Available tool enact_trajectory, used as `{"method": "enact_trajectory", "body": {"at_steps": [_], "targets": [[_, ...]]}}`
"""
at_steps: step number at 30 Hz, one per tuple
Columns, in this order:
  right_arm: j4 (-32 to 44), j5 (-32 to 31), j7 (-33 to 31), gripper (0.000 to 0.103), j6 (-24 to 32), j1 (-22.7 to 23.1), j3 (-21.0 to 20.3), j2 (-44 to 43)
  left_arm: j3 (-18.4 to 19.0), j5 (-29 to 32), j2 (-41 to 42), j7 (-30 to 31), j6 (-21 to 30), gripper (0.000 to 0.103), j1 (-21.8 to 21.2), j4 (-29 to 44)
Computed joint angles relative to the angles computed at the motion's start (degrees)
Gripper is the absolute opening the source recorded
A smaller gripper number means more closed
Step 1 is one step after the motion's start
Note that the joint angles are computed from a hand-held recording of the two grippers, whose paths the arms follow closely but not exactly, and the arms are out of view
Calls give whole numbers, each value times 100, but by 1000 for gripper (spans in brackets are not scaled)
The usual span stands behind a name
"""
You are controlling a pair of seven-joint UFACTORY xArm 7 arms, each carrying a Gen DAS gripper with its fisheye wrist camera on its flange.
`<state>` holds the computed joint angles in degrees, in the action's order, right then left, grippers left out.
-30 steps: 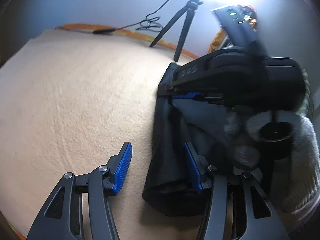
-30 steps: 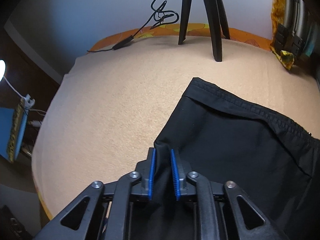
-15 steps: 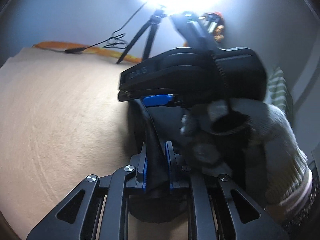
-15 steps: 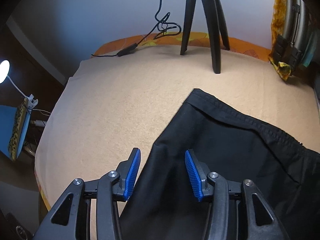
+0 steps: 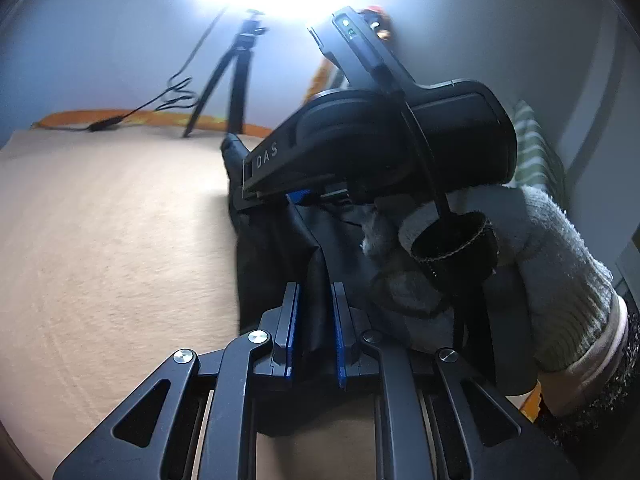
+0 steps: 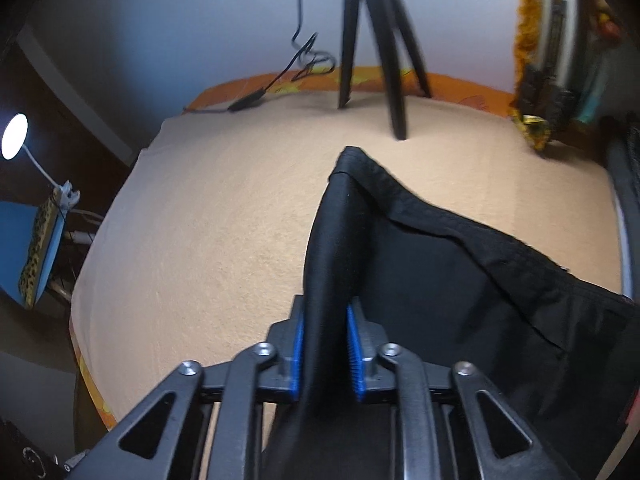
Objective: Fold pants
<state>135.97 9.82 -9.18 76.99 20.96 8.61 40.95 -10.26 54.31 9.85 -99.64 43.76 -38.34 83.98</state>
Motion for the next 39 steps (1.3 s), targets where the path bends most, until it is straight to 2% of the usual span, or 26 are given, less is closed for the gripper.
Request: {"method": "enact_trajectory", "body": {"at_steps": [4, 9, 13, 14, 19, 21, 23, 27, 32, 39], "targets": [[-700, 100, -81, 4, -397, -213, -12, -527, -2, -20, 319, 393, -159, 13, -79, 431], [-1681, 347, -211, 3, -801, -644, -21, -1261, 99, -384, 604, 960, -495, 14, -241, 811], [-2154, 677, -373, 3, -956, -1006, -33, -1657, 183, -675, 685, 1253, -669, 25, -385, 951], [-2238, 707, -402, 3, -994, -1049, -42, -1726, 195, -729, 693, 1293, -727, 26, -427, 985], [-2668, 921, -581, 3, -1167, -1327, -116, -2034, 378, -342, 539, 1148, -620, 26, -672, 991], [-2849, 949, -594, 3, -1255, -1416, -173, -2157, 385, -166, 450, 1079, -336, 26, -684, 955], [-2967, 1004, -620, 3, -1278, -1534, -227, -2246, 357, -142, 415, 1034, 31, 26, -636, 918], [-2902, 954, -602, 3, -1257, -1647, -296, -2195, 307, -333, 552, 947, 51, 26, -395, 874], [-2819, 905, -527, 3, -1173, -1774, -342, -2151, 364, -604, 1189, 1704, 239, 26, -466, 1544], [-2992, 853, -410, 3, -1216, -1964, -446, -2199, 634, -1073, 1763, 2477, 133, 26, -649, 2174]]}}
